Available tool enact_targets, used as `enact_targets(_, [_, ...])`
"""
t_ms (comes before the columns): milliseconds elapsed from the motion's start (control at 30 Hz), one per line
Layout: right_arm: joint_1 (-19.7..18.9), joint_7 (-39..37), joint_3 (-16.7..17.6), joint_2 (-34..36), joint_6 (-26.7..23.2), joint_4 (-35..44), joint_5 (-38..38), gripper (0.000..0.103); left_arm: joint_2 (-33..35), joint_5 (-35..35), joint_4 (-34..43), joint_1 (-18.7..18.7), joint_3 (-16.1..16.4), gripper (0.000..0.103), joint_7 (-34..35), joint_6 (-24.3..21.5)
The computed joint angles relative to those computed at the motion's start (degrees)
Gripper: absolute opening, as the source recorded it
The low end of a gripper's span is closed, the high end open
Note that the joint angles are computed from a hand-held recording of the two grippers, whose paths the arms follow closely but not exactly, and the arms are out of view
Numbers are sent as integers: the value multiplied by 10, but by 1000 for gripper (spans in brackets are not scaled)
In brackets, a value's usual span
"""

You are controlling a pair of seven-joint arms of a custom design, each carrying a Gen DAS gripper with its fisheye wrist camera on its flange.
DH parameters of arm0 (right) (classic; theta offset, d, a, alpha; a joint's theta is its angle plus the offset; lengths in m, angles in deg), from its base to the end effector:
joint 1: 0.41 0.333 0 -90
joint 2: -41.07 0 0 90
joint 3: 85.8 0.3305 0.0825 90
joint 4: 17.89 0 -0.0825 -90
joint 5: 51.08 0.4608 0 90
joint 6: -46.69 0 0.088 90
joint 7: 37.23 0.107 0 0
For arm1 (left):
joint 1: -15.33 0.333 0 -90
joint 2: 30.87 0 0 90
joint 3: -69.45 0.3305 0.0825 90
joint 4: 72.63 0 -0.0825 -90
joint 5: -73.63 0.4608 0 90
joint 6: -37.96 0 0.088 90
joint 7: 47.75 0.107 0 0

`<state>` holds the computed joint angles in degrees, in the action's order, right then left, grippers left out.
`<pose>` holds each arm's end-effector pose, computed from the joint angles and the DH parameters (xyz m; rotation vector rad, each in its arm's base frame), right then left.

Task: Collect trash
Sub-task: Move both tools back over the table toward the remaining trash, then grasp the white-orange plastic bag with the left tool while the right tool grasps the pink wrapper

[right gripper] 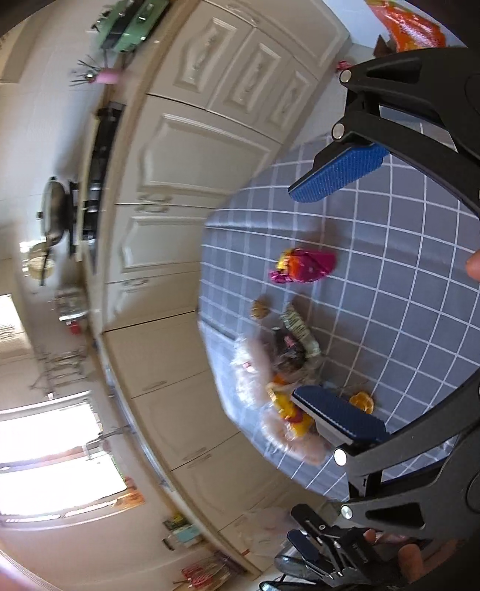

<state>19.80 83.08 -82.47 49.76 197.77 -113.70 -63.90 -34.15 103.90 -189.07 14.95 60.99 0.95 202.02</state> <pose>0.6739 0.2966 0.6017 -1.7012 1.6560 -0.5244 0.6430 -0.1299 0.5555 -1.7684 1.5673 -0.8699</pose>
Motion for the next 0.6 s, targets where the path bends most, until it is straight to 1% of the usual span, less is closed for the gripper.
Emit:
enact_targets(167, [-1, -11, -3, 40, -37, 36, 11, 97, 53, -19, 27, 0, 15, 94, 22, -15])
enact_targets(300, [-2, -17, -8, 72, -66, 63, 19, 97, 98, -24, 63, -11, 28, 94, 31, -44])
enact_targets(367, [-4, -24, -9, 89, -79, 77, 28, 97, 120, -35, 84, -15, 33, 94, 49, -56])
enact_targets(433, [-5, -30, -11, 106, -87, 93, 34, 96, 142, -63, 105, -15, 32, 94, 83, -64])
enact_targets(500, [-6, -31, -15, 125, -92, 111, 39, 91, 162, -74, 127, -20, 37, 94, 101, -73])
enact_targets(567, [-8, -33, -18, 149, -102, 138, 46, 89, 177, -82, 145, -25, 41, 94, 112, -77])
enact_targets(600, [-9, -36, -18, 158, -107, 147, 50, 86, 184, -88, 154, -26, 43, 94, 119, -81])
